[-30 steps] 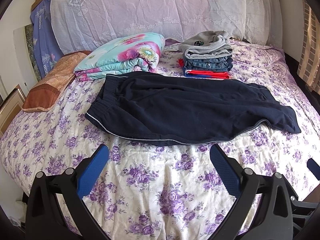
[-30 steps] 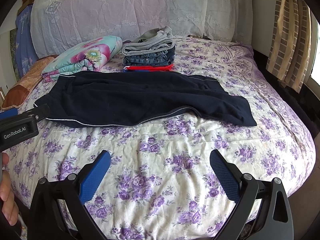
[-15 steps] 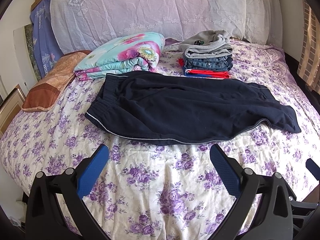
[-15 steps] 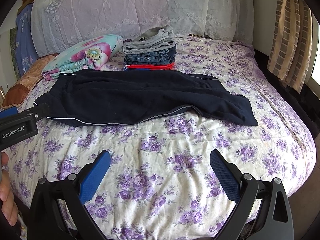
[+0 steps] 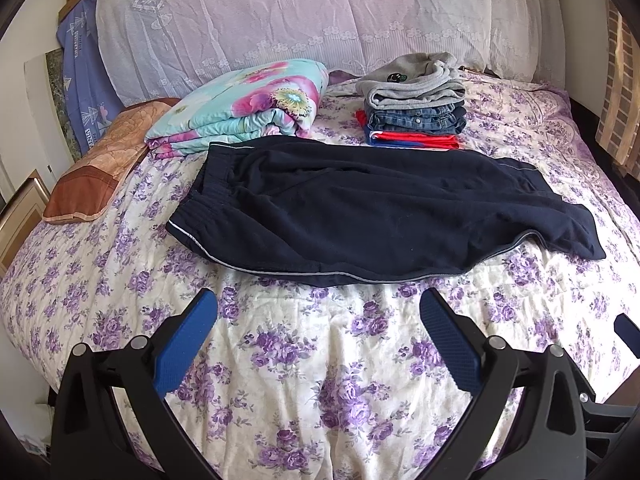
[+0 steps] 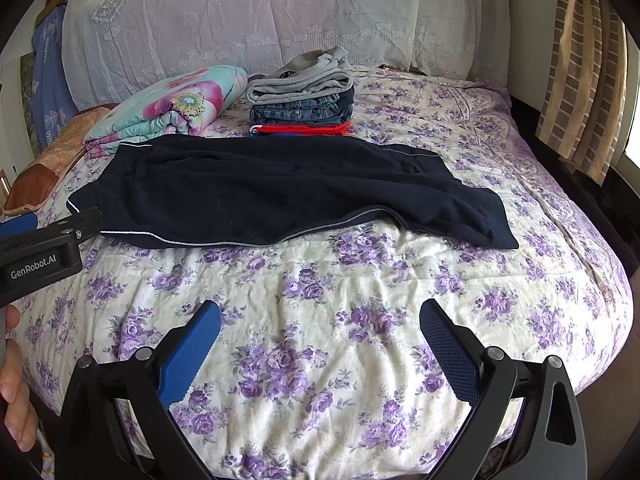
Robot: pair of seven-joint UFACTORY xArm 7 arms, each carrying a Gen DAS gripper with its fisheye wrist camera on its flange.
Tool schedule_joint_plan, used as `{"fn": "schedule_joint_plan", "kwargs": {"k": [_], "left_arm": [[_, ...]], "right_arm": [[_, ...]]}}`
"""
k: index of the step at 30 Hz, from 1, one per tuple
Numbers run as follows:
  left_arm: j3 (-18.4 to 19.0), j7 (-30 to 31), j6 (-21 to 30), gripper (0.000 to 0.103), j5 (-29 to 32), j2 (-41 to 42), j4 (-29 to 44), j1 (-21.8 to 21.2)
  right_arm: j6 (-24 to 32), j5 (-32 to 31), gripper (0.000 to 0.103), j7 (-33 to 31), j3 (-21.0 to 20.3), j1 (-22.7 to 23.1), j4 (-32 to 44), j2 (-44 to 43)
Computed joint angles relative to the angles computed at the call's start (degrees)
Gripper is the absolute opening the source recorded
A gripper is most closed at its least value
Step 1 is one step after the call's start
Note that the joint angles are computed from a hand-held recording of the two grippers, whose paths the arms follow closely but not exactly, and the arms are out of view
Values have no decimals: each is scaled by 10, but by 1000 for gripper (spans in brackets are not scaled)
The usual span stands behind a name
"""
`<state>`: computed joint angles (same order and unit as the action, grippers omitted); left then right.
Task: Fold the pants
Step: 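Grasp the waistband edge with the left gripper while the right gripper grasps the hem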
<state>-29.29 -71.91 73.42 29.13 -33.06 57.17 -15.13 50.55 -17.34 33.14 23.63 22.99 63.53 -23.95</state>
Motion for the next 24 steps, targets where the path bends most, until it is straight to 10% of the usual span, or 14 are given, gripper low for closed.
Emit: {"fn": "schedule_joint_plan", "kwargs": {"k": [16, 18, 20, 24], "left_arm": [[269, 115, -222, 96, -184, -79, -211, 107], [293, 156, -258, 35, -224, -69, -226, 100], [315, 197, -291, 17, -269, -62, -238, 88], [239, 173, -279, 15, -245, -105, -247, 140]], "right_arm": [[20, 33, 100, -15, -31, -6, -31, 1], [26, 43, 100, -19, -37, -6, -32, 6], [34, 50, 100, -20, -42, -7, -33, 8], [41, 51, 100, -25, -50, -13, -41, -1]]}}
